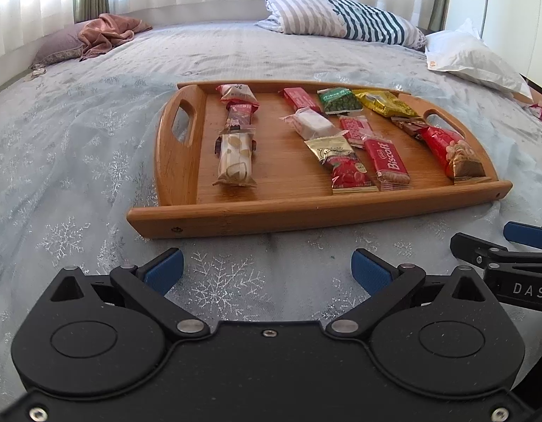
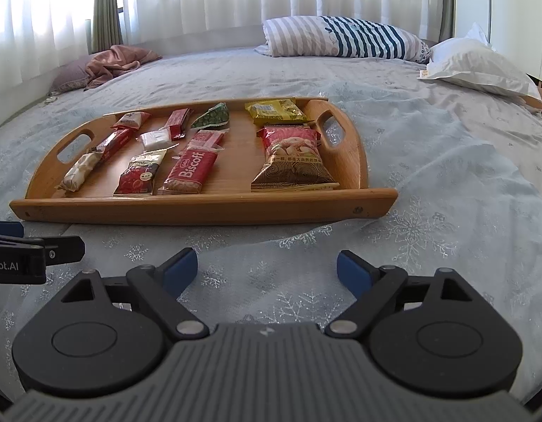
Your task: Organize snacks
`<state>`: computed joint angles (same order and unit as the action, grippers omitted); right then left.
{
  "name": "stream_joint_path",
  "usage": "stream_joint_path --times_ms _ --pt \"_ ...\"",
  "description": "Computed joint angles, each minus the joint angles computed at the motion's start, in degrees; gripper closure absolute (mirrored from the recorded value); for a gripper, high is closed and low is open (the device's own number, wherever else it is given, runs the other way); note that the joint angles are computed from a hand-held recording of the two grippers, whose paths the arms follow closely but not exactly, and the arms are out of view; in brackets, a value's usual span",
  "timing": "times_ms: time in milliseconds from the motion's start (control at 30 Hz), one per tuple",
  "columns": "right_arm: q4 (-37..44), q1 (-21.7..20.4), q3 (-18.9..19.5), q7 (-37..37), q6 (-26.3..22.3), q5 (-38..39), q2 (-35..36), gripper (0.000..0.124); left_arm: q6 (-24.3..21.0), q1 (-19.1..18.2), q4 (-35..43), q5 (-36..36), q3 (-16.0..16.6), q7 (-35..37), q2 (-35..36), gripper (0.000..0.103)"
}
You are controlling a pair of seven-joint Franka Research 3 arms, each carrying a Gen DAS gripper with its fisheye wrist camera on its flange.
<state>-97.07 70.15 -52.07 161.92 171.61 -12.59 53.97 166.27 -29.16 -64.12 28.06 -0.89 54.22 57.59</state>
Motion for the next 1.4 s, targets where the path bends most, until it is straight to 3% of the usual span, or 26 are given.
stream_joint_path --times_ms 1400 --pt "2.05 -2.25 2.12 1.14 -0.71 -2.38 0.2 0.021 -1.78 0.16 3.46 -1.09 -0.56 2.73 2.48 0.0"
